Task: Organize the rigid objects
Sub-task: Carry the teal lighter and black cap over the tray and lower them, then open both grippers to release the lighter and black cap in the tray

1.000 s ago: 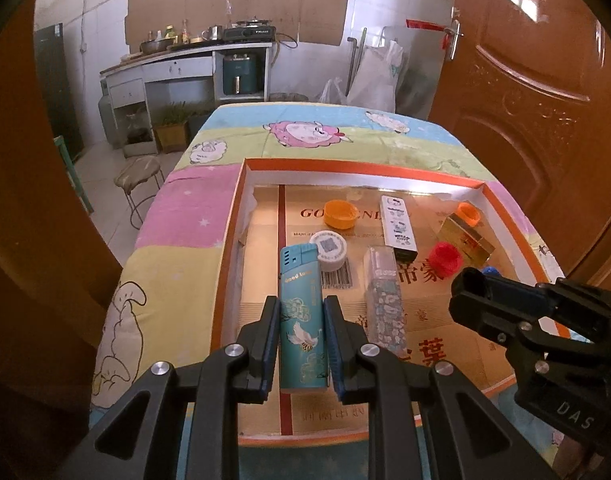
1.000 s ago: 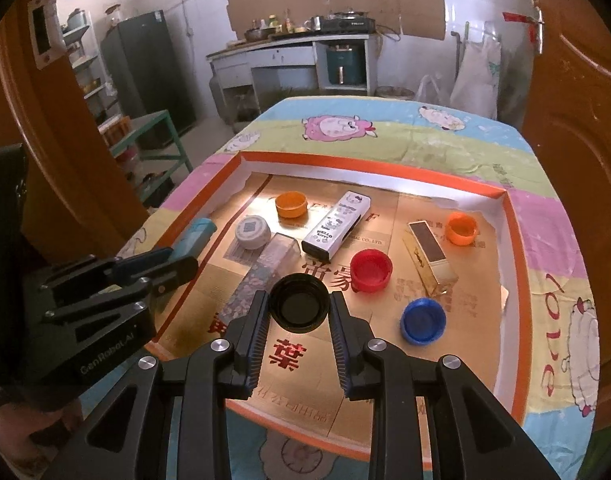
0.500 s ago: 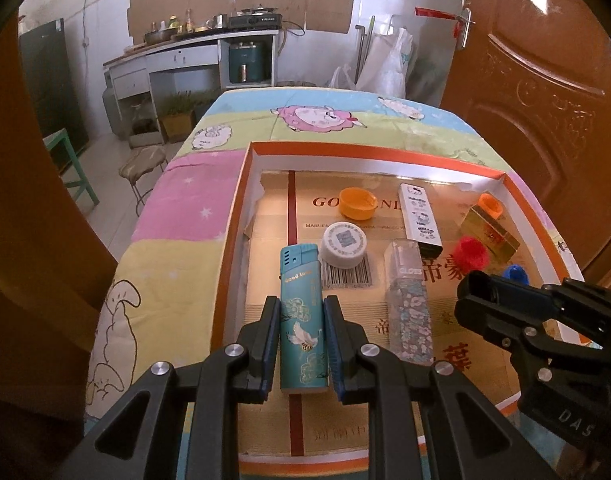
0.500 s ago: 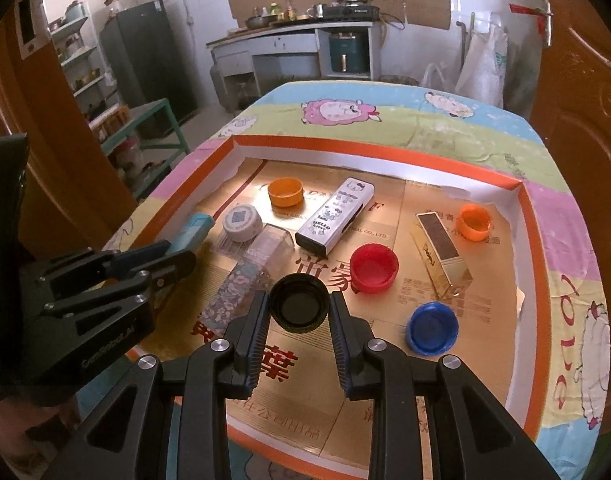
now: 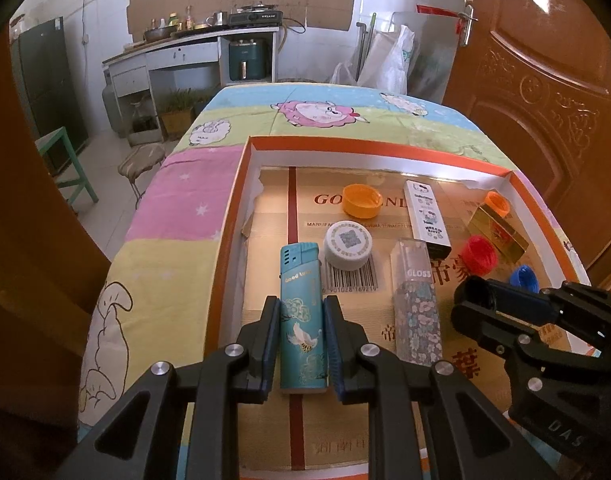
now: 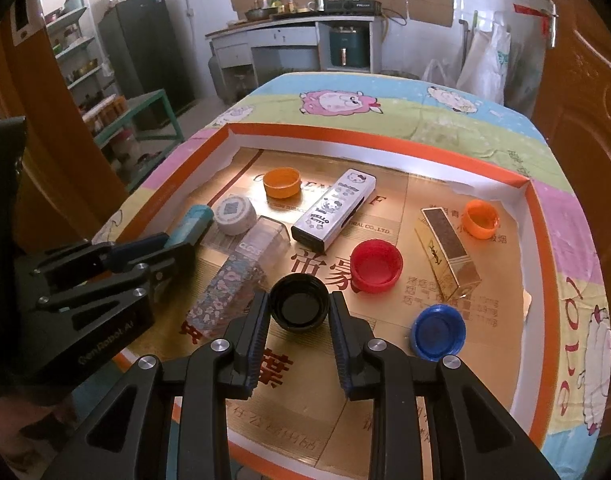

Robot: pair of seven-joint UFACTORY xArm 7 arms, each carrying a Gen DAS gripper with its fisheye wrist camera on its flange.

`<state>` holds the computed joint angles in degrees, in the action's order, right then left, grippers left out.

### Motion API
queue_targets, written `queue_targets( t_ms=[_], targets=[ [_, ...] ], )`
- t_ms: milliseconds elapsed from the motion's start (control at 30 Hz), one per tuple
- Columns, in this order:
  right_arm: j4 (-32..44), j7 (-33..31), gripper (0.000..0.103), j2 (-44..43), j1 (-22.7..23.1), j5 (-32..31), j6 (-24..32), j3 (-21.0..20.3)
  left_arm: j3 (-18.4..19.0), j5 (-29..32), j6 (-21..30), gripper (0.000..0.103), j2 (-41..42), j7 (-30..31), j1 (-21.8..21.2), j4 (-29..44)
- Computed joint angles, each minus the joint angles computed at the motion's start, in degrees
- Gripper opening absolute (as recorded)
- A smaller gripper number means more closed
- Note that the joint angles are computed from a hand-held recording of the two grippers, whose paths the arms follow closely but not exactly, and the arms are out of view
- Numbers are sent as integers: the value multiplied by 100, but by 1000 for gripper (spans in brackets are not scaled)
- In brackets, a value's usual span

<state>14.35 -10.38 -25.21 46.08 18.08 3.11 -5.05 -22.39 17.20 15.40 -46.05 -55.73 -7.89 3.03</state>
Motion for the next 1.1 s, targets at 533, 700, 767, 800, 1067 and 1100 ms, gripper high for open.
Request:
queue_targets(
  t_ms=[533, 700, 767, 800, 1067, 1100],
  targets=[
    [-5, 448, 31, 276, -483, -530, -243, 478, -385, 384, -5, 23, 151, -294, 291, 124],
    [-49, 549, 36, 247, -450, -672, -281, 421, -367, 435, -64, 29, 174, -329, 294, 120],
    [-54, 556, 42, 225, -391, -689, -264, 347, -346, 431, -49, 38, 135, -317, 253, 112],
    [-57, 558, 44, 217, -378, -698, -260, 329, -347, 432, -65, 43, 123, -320, 248, 109],
    [-86, 542, 45, 113, -273, -667, -205, 185, -331, 336, -150, 48, -50, -320, 263, 32],
    [-89, 539, 45, 106, -263, -658, -201, 177, -329, 326, -141, 49, -95, -334, 257, 21]
  ],
)
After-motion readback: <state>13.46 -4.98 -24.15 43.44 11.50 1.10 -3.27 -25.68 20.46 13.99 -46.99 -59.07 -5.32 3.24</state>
